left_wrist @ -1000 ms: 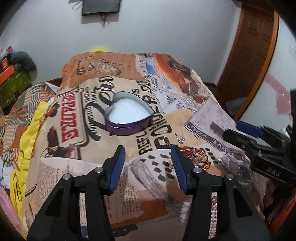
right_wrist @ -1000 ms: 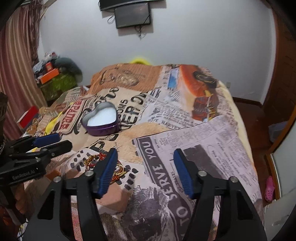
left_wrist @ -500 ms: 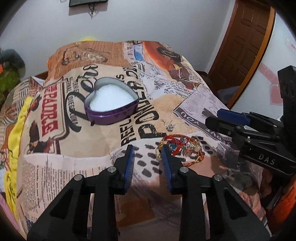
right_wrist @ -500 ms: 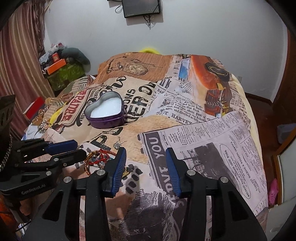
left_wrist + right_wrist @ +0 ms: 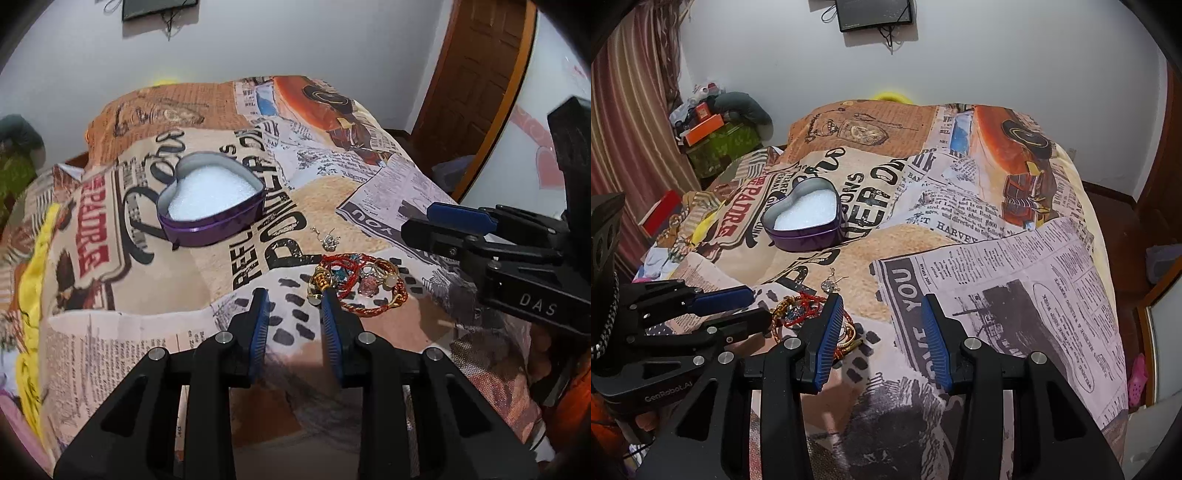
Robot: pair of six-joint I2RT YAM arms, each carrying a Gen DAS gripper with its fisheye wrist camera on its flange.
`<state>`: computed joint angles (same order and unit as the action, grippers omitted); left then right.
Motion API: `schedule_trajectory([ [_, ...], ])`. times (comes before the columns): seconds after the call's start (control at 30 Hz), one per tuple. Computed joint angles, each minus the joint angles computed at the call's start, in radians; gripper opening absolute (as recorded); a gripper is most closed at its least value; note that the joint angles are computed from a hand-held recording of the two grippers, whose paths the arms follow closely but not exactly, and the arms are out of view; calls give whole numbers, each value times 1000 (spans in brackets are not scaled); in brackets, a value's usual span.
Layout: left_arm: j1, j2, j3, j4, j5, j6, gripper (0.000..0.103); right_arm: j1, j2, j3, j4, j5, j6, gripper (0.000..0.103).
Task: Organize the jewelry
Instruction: 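Move both tools down toward the jewelry pile beside the purple heart tin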
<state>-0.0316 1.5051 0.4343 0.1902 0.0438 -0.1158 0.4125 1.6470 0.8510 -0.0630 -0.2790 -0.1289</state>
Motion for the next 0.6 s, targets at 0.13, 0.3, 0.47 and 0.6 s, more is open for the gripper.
schedule_trajectory([
  [0.13, -41, -8, 9, -11, -23, 22, 28, -5, -2, -3, -3, -6, 3, 40],
  [0.3, -25, 56, 45, -11, 9, 18, 18, -11, -15, -10, -2, -16, -2, 40],
  [0.47, 25, 41, 29, 1, 70, 0, 12, -18, -21, -13, -1, -22, -1, 40],
  [0.6, 33, 38, 19, 6, 67, 6, 7, -22, -15, -11, 0, -27, 4, 40],
])
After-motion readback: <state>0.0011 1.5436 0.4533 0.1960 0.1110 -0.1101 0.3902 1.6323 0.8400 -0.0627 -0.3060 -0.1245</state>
